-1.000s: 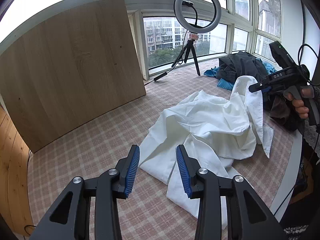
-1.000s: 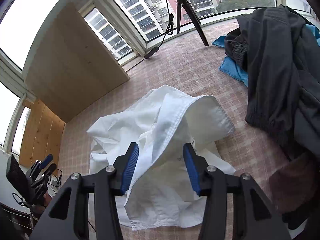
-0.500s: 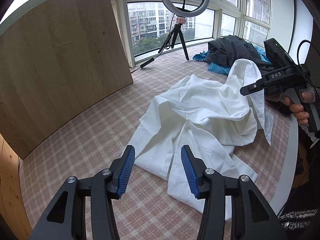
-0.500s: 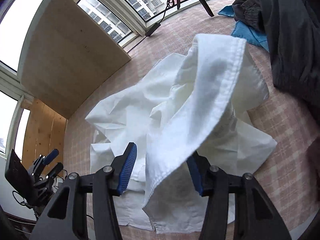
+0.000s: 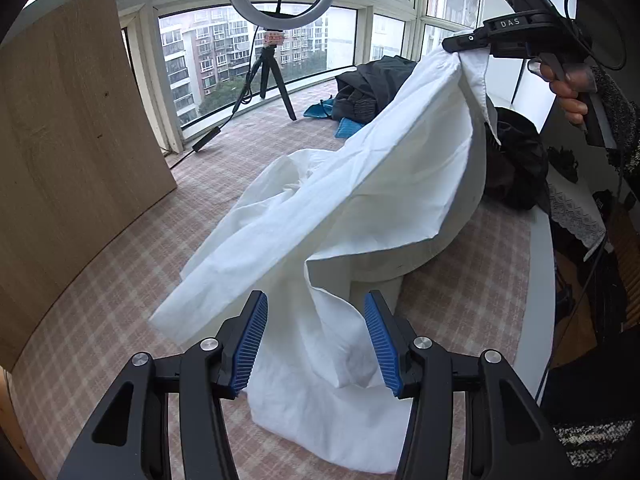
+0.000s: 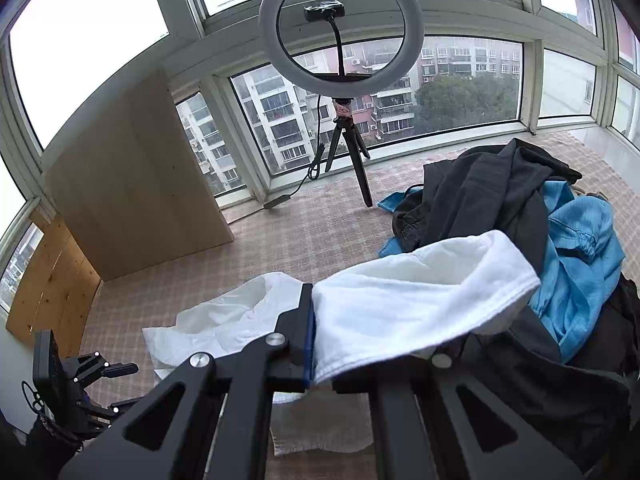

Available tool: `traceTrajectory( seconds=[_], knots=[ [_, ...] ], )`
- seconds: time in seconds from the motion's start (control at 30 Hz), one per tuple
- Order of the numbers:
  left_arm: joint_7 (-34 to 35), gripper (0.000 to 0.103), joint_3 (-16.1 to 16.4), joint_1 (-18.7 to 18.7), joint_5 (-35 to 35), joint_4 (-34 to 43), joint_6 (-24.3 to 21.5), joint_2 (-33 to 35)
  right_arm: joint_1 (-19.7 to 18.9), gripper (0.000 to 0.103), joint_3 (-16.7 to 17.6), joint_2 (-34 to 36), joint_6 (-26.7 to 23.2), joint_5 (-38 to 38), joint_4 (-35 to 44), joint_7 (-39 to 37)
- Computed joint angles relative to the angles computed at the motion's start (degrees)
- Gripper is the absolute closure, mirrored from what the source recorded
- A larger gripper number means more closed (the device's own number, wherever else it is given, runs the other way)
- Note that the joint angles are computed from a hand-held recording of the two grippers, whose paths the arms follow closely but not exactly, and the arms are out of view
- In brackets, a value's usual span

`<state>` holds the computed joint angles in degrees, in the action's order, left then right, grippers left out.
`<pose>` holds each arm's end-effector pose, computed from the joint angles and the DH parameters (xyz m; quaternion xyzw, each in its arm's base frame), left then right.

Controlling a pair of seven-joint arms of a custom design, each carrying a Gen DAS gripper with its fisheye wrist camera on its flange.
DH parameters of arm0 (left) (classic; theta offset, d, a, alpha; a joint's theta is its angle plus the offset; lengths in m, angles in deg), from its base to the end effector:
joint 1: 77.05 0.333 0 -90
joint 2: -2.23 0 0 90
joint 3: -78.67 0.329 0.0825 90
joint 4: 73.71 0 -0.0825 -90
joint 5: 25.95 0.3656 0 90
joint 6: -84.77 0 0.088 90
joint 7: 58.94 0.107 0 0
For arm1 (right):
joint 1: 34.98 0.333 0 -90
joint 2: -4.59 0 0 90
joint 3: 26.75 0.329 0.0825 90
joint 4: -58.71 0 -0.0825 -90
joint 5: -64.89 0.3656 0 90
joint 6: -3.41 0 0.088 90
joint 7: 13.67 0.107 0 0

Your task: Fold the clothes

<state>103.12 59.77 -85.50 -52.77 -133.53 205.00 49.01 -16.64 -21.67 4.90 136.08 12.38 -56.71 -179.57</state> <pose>0.7248 -0.2892 0.4189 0.0737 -0.9348 0.3475 0.0004 0.5273 0.2118 0.5071 -0.3199 0.8640 -0.3037 0.2427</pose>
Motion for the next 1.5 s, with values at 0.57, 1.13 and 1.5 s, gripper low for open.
traceTrajectory(
  seconds=[0.57, 1.13, 1.5],
  knots=[
    [11.10, 0.052, -2.29, -1.31, -2.68, -29.74, 16.96, -14.29, -1.17, 0.097, -0.81, 0.55, -0.24, 0.52, 2.71, -7.56],
    [6.98, 0.103, -2.14, -1.27, -0.85, -22.23, 27.51, -9.35, -1.62, 0.097, -0.68, -0.91, 0.56, 1.14, 0.30, -7.49],
    [24.28, 0.040, -6.58, -0.25, -4.87, -40.41, 31.31, -17.52, -1.59, 0.097, -0.55, -0.17, 0.02, 2.05, 2.56, -10.12]
  ],
)
